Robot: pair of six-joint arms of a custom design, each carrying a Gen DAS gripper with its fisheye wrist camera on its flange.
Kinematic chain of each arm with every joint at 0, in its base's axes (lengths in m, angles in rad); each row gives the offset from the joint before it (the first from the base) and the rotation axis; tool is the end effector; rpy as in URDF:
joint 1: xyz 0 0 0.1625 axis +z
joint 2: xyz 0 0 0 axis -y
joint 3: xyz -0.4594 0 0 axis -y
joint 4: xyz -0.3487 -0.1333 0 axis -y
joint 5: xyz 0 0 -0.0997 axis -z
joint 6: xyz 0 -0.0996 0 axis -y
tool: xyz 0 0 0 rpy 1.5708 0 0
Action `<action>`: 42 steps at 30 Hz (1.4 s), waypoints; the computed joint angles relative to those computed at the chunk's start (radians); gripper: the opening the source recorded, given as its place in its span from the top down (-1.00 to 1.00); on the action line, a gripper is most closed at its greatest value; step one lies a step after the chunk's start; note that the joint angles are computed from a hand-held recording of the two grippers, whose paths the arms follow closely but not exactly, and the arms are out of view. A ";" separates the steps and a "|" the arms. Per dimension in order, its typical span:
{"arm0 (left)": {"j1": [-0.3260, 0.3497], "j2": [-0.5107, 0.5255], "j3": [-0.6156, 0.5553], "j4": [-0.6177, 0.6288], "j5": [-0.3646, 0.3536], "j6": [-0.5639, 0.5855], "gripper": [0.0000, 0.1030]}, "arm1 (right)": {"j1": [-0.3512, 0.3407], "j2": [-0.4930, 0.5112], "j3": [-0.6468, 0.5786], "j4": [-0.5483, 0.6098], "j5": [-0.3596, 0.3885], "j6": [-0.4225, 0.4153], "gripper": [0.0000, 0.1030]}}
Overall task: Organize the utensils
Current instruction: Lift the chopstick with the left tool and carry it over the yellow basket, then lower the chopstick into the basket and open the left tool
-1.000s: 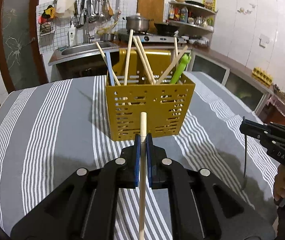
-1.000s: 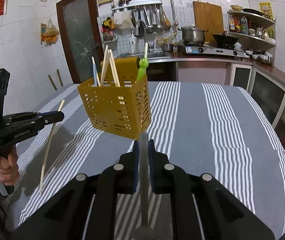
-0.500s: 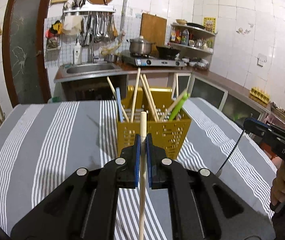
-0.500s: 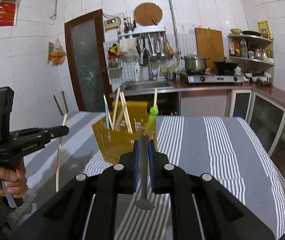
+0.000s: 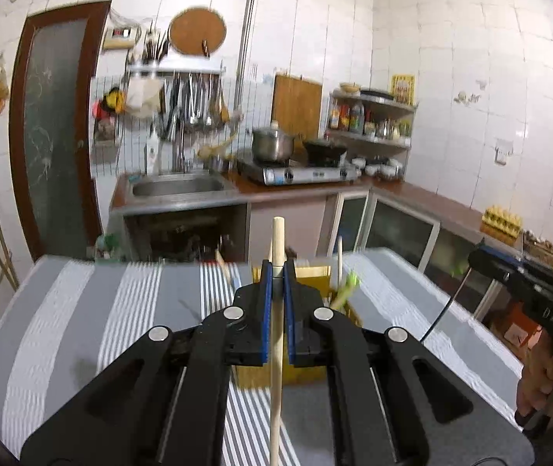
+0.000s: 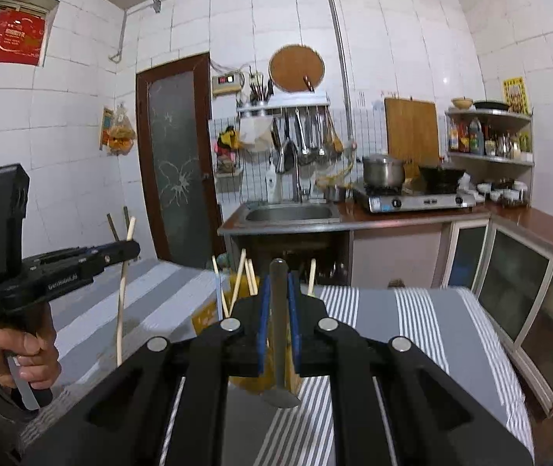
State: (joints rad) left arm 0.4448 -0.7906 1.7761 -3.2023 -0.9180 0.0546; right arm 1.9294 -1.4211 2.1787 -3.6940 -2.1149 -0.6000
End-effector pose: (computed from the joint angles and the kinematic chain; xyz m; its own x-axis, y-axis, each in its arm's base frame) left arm -0.4971 -0.4516 0.1952 -0.6316 0.5777 -0.5171 0.7564 0.3125 -0.5746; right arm 0.2259 -0.3698 0.4574 -0.7677 0.0361 0.6398 -0.6118 0.2559 -0.7485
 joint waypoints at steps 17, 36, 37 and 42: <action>0.046 0.177 -0.341 -0.134 -0.067 0.230 0.90 | -0.049 0.111 -0.231 0.037 0.140 -0.037 0.83; 0.129 0.312 -0.431 -0.223 -0.115 0.226 0.90 | -0.123 0.146 -0.261 0.154 0.168 0.009 0.83; 0.132 0.317 -0.436 -0.210 -0.111 0.224 0.90 | -0.123 0.148 -0.263 0.159 0.165 0.010 0.83; 0.141 0.324 -0.449 -0.139 -0.086 0.189 0.89 | -0.130 0.153 -0.267 0.178 0.146 0.019 0.83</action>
State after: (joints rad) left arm 0.5854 -0.4668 1.3271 -3.3410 -1.0038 0.2441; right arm 1.7993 -1.2680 1.9119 -3.5155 -1.9685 -0.5809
